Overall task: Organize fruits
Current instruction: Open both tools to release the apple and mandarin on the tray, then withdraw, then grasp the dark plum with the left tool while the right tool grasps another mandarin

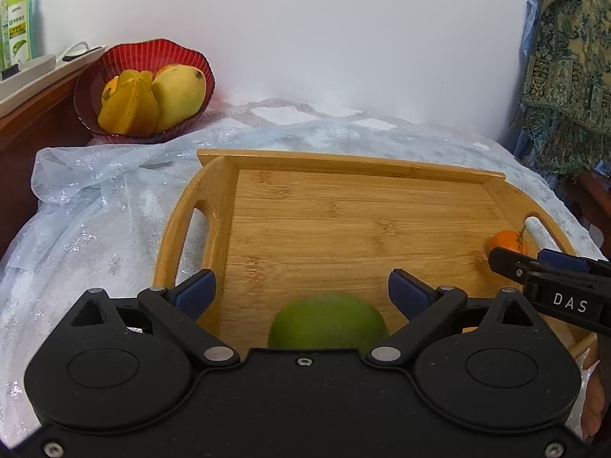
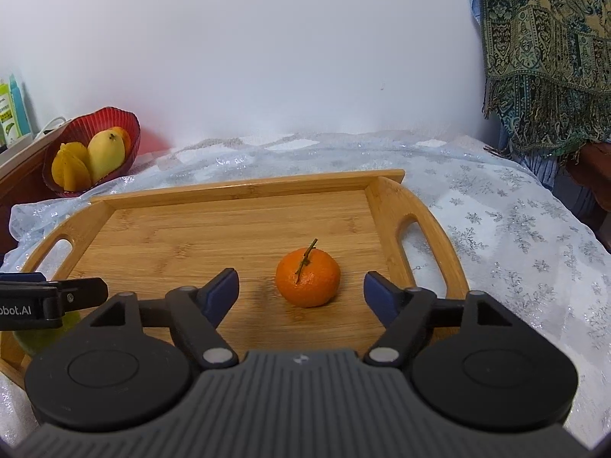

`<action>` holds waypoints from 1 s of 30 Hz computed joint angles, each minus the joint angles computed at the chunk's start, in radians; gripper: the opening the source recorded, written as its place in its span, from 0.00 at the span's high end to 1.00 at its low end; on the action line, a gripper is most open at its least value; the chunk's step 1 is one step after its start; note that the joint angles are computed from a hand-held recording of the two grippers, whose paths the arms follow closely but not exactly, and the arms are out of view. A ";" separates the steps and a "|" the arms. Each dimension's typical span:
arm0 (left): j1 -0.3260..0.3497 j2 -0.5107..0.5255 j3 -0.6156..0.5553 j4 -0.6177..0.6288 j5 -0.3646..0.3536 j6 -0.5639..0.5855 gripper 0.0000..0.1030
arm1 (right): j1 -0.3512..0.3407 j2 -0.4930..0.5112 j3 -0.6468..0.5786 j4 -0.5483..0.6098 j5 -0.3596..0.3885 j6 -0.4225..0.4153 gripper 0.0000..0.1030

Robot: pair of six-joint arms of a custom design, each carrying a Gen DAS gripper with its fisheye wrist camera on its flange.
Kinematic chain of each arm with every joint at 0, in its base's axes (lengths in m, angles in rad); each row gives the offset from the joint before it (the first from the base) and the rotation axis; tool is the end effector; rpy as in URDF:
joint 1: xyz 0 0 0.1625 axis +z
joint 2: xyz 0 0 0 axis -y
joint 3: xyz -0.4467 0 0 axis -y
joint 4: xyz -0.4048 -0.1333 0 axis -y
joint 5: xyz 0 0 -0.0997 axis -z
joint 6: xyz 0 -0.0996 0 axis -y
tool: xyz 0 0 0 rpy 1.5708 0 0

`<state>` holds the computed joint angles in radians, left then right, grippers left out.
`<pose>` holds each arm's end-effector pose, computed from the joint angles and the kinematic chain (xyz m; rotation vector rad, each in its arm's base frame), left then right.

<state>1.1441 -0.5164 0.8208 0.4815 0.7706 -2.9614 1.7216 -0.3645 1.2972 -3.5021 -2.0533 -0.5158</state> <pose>-0.1253 -0.7704 0.1422 0.2956 2.2583 -1.0382 0.2043 -0.7646 0.0326 0.4555 -2.2482 1.1179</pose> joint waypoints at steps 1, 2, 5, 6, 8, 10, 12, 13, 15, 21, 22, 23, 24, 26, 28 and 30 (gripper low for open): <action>-0.003 -0.013 0.024 -0.018 -0.002 0.006 0.05 | 0.001 -0.003 0.009 -0.007 0.003 0.002 0.17; -0.007 -0.026 0.050 -0.037 -0.004 0.012 0.05 | 0.001 -0.008 0.022 -0.016 0.008 0.005 0.17; -0.019 -0.072 0.137 -0.099 -0.003 0.023 0.04 | 0.005 -0.023 0.063 -0.056 0.021 0.001 0.17; -0.023 -0.087 0.164 -0.118 -0.002 0.021 0.04 | 0.006 -0.028 0.079 -0.073 0.026 -0.004 0.16; -0.033 -0.118 0.221 -0.157 0.006 0.015 0.04 | 0.007 -0.042 0.115 -0.107 0.043 -0.012 0.16; -0.042 -0.148 0.274 -0.198 0.020 0.018 0.03 | 0.007 -0.057 0.154 -0.140 0.073 -0.020 0.15; -0.051 -0.178 0.332 -0.249 0.026 0.031 0.02 | 0.007 -0.069 0.190 -0.181 0.096 -0.034 0.14; -0.056 -0.194 0.364 -0.280 0.023 0.039 0.02 | 0.006 -0.073 0.208 -0.208 0.105 -0.041 0.14; -0.067 -0.225 0.430 -0.338 0.016 0.051 0.02 | 0.002 -0.083 0.249 -0.253 0.127 -0.048 0.14; -0.091 -0.302 0.592 -0.455 0.011 0.084 0.02 | -0.012 -0.109 0.367 -0.365 0.166 -0.071 0.13; -0.095 -0.314 0.618 -0.478 0.011 0.086 0.02 | -0.015 -0.112 0.385 -0.387 0.175 -0.077 0.12; -0.098 -0.325 0.642 -0.494 0.015 0.085 0.01 | -0.018 -0.115 0.404 -0.408 0.182 -0.080 0.12; -0.100 -0.335 0.663 -0.506 0.022 0.082 0.01 | -0.020 -0.118 0.421 -0.425 0.189 -0.080 0.12; -0.104 -0.355 0.703 -0.528 0.032 0.074 0.01 | -0.027 -0.124 0.454 -0.453 0.204 -0.072 0.12; -0.108 -0.371 0.742 -0.553 0.035 0.068 0.01 | -0.032 -0.131 0.483 -0.474 0.214 -0.059 0.12; -0.111 -0.383 0.775 -0.574 0.029 0.063 0.01 | -0.037 -0.134 0.509 -0.495 0.222 -0.053 0.12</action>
<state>1.0327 -0.8999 1.5961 -0.0930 0.8001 -2.8984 1.6843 -0.4986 1.8060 -3.9968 -1.8317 -0.5692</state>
